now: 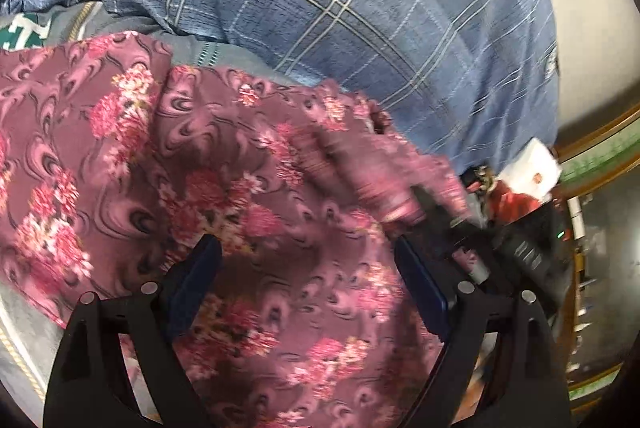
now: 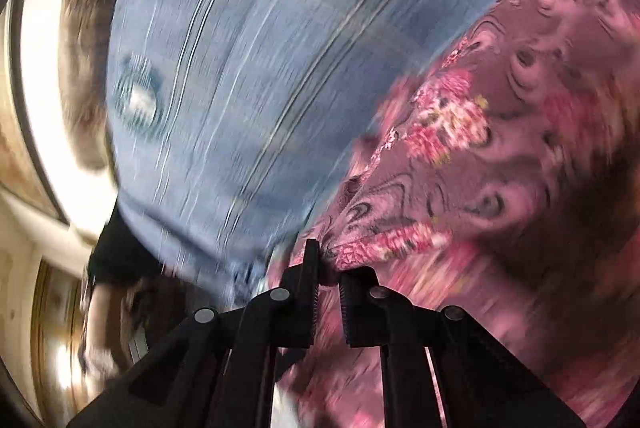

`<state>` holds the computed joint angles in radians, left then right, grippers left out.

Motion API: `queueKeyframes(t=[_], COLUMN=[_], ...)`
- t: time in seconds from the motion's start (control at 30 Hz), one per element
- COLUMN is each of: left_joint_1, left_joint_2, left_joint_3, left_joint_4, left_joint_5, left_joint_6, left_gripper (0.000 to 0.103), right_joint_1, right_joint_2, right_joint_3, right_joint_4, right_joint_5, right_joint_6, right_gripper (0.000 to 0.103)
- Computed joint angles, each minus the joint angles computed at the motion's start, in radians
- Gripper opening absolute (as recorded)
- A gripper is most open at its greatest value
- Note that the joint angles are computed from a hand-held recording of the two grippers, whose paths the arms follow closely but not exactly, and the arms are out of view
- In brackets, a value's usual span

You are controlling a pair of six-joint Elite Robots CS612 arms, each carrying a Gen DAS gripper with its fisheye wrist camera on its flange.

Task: Fold small clothes

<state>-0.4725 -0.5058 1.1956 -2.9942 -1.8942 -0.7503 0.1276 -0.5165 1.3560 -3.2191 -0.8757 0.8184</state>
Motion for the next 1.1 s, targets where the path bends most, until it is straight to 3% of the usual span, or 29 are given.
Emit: queueKeyframes(t=[0.1, 0.23, 0.33, 0.4, 0.47, 0.53, 0.7, 0.8, 0.93, 1.03, 1.07, 1.1], left_joint_1=[0.005, 0.004, -0.011, -0.023, -0.03, -0.041, -0.047, -0.059, -0.067, -0.066, -0.066, -0.063], left_joint_2=[0.012, 0.041, 0.045, 0.038, 0.04, 0.032, -0.026, -0.058, -0.068, -0.066, -0.064, -0.066], left_joint_3=[-0.007, -0.039, -0.063, -0.068, -0.089, -0.102, -0.013, 0.023, 0.037, 0.033, 0.027, 0.032], left_joint_4=[-0.003, -0.01, 0.038, 0.069, 0.124, 0.202, 0.138, 0.183, 0.247, 0.28, 0.287, 0.281], left_joint_5=[-0.052, -0.106, -0.054, -0.006, 0.012, 0.071, 0.211, 0.306, 0.335, 0.324, 0.32, 0.312], left_joint_6=[-0.053, -0.15, -0.172, -0.155, -0.123, -0.081, -0.118, -0.092, -0.074, -0.065, -0.065, -0.061], left_gripper=[0.089, 0.089, 0.088, 0.075, 0.034, 0.004, 0.004, 0.004, 0.004, 0.005, 0.005, 0.005], right_joint_1=[0.005, -0.001, -0.022, -0.047, -0.071, -0.103, -0.187, -0.211, -0.214, -0.191, -0.184, -0.178], right_joint_2=[-0.007, -0.023, -0.042, -0.076, -0.11, -0.141, -0.185, -0.187, -0.154, -0.133, -0.133, -0.14], right_joint_3=[0.022, 0.061, 0.104, 0.164, 0.22, 0.28, 0.374, 0.372, 0.293, 0.239, 0.23, 0.221], right_joint_4=[0.04, 0.072, 0.091, 0.058, 0.008, -0.057, -0.174, -0.175, -0.078, 0.001, 0.02, 0.074], right_joint_5=[0.031, 0.016, 0.066, 0.054, -0.006, -0.083, -0.216, -0.279, -0.272, -0.28, -0.266, -0.257], right_joint_6=[-0.022, -0.025, -0.044, -0.078, -0.087, -0.07, 0.006, -0.001, -0.031, -0.129, -0.184, -0.281], right_gripper=[0.013, 0.018, 0.027, 0.035, 0.042, 0.046, 0.047, 0.049, 0.05, 0.05, 0.046, 0.02])
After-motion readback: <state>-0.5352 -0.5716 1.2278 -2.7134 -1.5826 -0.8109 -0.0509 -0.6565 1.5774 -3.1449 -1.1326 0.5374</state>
